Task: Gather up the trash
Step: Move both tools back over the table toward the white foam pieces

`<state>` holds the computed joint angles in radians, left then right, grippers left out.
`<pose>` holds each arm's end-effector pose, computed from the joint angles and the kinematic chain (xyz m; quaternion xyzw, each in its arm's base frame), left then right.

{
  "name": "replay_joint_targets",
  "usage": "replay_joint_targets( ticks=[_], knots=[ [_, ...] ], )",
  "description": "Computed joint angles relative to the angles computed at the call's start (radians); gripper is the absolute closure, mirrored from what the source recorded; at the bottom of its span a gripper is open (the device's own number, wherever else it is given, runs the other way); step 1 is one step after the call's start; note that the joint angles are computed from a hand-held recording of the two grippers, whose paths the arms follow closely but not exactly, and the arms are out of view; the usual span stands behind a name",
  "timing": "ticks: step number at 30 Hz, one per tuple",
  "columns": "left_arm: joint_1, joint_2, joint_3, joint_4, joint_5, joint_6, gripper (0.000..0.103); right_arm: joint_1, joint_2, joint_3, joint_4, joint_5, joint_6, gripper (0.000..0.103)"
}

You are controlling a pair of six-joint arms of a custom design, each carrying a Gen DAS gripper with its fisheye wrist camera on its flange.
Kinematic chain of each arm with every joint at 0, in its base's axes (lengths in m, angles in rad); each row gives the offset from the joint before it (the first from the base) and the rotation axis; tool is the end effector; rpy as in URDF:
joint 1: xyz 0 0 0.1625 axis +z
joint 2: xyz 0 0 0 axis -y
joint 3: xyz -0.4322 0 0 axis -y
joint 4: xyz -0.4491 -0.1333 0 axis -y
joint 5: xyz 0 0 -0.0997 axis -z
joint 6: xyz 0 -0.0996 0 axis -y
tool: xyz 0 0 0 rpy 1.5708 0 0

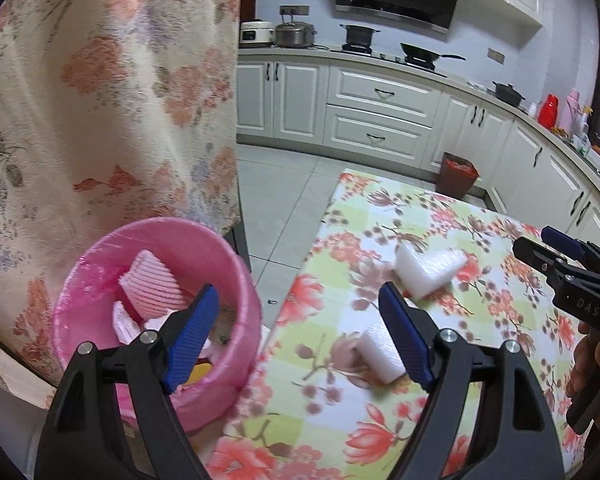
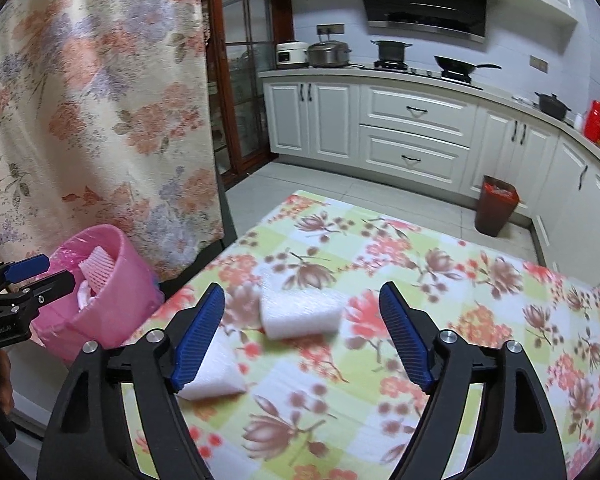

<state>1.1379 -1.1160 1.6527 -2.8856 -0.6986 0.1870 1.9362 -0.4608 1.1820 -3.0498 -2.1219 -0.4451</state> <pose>-0.1000 -0.7159 0.3455 0.1032 0.8476 -0.3891 0.3457 0.3814 -0.7697 0.0650 0.2600 -0.8613 0.3456 0.2668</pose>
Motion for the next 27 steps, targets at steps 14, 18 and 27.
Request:
replay_joint_targets(
  ticks=[14,18,27],
  knots=[
    [-0.008,0.059,-0.006,0.071,-0.041,-0.058,0.02,-0.038,-0.06,0.096,-0.043,0.002,0.017,0.023],
    [-0.002,0.073,-0.009,0.091,-0.067,-0.071,0.016,-0.046,-0.066,0.106,-0.046,0.005,0.017,0.021],
    [0.019,0.107,-0.033,0.157,-0.126,-0.088,0.009,-0.057,-0.067,0.108,-0.03,0.012,0.021,0.021]
  ],
)
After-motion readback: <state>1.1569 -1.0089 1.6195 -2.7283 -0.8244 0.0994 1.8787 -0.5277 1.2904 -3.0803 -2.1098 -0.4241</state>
